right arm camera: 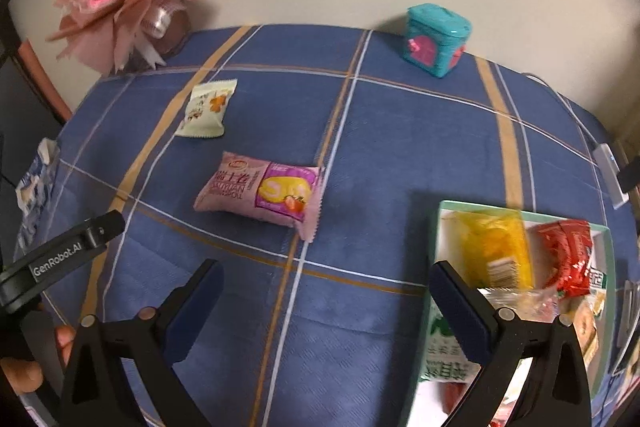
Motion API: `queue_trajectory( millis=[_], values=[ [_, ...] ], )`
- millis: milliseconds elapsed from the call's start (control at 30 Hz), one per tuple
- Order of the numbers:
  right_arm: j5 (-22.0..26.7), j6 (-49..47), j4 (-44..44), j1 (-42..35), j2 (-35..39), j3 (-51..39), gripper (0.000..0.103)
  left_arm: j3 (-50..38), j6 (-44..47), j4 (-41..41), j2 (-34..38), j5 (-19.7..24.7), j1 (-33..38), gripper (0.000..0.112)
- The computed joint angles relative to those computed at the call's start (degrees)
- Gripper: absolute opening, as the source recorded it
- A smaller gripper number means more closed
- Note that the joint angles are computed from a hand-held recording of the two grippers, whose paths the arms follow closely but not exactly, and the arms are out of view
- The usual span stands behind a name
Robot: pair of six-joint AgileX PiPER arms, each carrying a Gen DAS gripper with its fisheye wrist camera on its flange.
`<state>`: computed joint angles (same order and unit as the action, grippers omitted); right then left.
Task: Organize snacks
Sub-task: 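Withdraw both tools from the tray toward the pink roll pack and white cookie pack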
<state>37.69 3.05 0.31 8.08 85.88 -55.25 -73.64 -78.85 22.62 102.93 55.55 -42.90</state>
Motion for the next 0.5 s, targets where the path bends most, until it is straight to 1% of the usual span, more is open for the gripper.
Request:
queue_trajectory(
  millis=[233, 433, 500],
  values=[
    [-1.7, 4.8, -5.1, 4.1, 5.2, -1.8, 0.103, -0.2, 3.7, -1.9, 2.4, -1.5, 2.1, 0.103],
    [-2.9, 7.7, -9.1, 6.4, 9.4, -4.0, 0.103, 0.2, 7.1, -3.8, 3.6, -3.7, 4.7, 0.103],
    [-3.4, 8.6, -10.2, 6.9, 11.0, -4.9, 0.103, -0.2, 8.1, -3.8, 4.2, -3.9, 5.3, 0.103]
  ],
)
